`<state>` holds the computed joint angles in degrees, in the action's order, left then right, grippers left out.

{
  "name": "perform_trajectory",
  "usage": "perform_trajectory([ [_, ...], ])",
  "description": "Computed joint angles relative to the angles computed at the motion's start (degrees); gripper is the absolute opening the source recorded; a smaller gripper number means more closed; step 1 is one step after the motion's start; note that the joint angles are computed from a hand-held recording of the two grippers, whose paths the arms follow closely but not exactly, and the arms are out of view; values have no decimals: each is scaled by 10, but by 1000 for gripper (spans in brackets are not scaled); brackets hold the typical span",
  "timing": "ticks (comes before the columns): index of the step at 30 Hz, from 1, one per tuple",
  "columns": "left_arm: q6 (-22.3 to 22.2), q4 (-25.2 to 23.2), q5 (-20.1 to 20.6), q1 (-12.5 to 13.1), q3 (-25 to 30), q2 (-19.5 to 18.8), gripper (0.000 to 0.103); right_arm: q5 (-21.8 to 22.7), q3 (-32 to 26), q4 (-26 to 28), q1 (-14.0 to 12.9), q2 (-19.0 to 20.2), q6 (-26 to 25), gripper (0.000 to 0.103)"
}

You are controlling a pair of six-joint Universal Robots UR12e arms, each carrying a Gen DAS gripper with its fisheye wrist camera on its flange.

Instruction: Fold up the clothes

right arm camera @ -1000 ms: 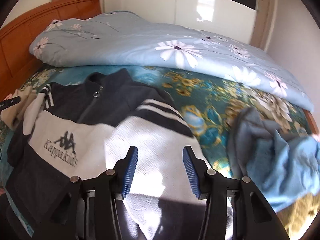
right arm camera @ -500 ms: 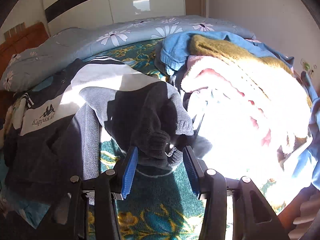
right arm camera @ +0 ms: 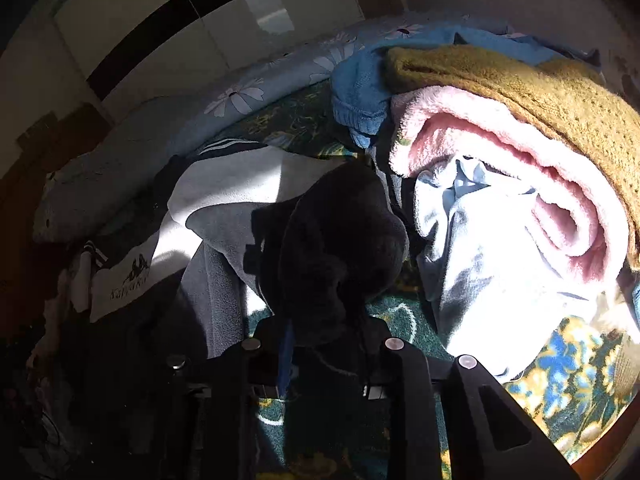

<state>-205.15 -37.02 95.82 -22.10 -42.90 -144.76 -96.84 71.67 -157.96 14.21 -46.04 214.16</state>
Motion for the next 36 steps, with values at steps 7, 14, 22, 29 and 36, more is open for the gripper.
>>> perform_trajectory([
  [7, 7, 4, 13, 0, -1, 4, 57, -135, -97, -2, 2, 10, -150, 23],
  [14, -9, 1, 23, 2, -9, 7, 57, -282, -162, -14, -7, 27, -265, 23],
  [22, -8, -28, 23, 4, -4, 4, 57, -240, -133, 99, -42, 39, -113, 23],
  [29, 13, -30, 11, 3, -16, 7, 57, -261, -114, 58, -34, 20, -130, 50],
  [36, 56, -41, -7, -3, -42, 14, 57, -218, -107, -56, 2, 17, -187, 76],
])
